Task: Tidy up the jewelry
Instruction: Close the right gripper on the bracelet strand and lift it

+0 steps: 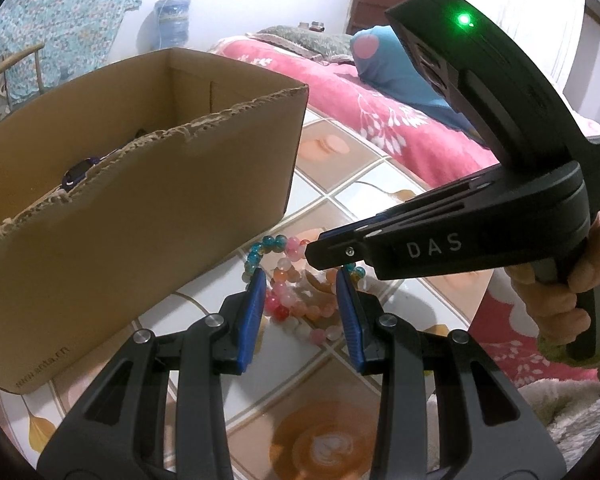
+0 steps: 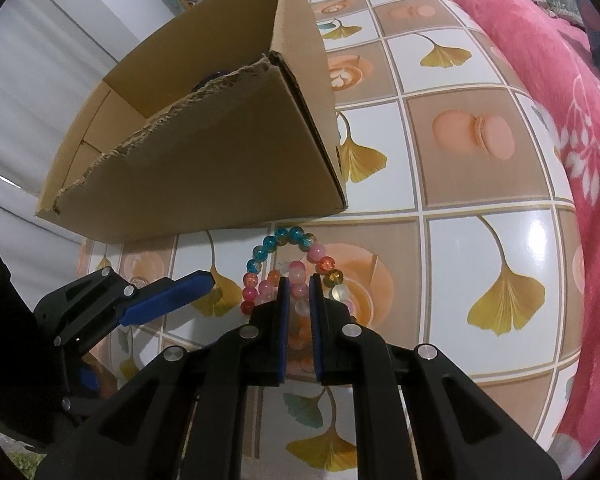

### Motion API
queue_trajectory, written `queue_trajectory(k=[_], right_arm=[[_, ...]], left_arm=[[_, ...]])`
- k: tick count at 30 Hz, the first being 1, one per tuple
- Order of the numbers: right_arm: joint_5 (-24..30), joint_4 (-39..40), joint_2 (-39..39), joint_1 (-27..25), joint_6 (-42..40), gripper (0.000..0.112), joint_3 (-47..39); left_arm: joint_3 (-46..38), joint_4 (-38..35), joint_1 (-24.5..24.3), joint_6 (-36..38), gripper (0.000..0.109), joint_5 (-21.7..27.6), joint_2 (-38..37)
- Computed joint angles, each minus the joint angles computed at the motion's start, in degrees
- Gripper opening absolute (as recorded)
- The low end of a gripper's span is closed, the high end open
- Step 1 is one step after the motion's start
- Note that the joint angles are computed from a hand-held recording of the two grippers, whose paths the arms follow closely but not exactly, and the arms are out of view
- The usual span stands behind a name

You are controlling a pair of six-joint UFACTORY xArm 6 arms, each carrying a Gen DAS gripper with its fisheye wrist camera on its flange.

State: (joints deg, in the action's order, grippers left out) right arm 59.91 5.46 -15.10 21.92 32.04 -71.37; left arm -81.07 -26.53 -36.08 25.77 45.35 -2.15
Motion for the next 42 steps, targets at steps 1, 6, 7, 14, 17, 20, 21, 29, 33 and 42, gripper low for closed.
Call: queue_trajectory(k=[1,6,7,14,17,20,21,29,33,42], right_arm=[[-0.1,0.14,-0.06,-0.01,-0.03,0.01,0.12],[-0.82,0.81,-0.38,-0.05,-0.45,0.01,0.44],[-1.13,1.14,-0.53,-0.05,-0.67,0.01,0.5],[-1.81,1.34,-0.8,0.19,-0.96,0.01,0.17],[-2.22,1.78,-0.96,0.23,-0.83,0.01,0.24],[-2.42,2.35,-1.3,-0.02,-1.13,0.01,0.36],[-2.51,2.46,-1.41,-0.07,-1.2,0.01,0.41],[-2.29,2.71,-2.14,-0.62,-1.0,0.01,1.35],[-2.25,3.21,-2.37,-0.95,-0.88,0.01,2.45],[-4.99,8.07,-4.66,-2.84,-3.43,0.01,6.58]], left_arm=[[0.01,0.28,-0.06,-0.02,0.035,0.01,0.0],[0.41,1.28,-0.49,-0.54,0.035,-0.59,-0.1],[0.46,1.23,-0.44,-0.62,0.035,-0.66,-0.15],[0.82,1.12,-0.4,-0.83,0.035,-1.34,-0.4],[1.2,1.24,-0.35,-0.98,0.035,-1.46,-0.72],[1.96,1.07,-0.21,-0.79,0.035,-1.76,-1.39],[2.21,0.98,-0.12,-0.73,0.035,-1.83,-1.62],[3.18,-1.73,0.81,-0.17,0.035,-2.06,-2.34],[2.15,-2.57,0.86,0.21,0.035,-1.69,-1.54],[-2.13,-1.04,-0.32,1.78,0.033,-0.13,2.07]])
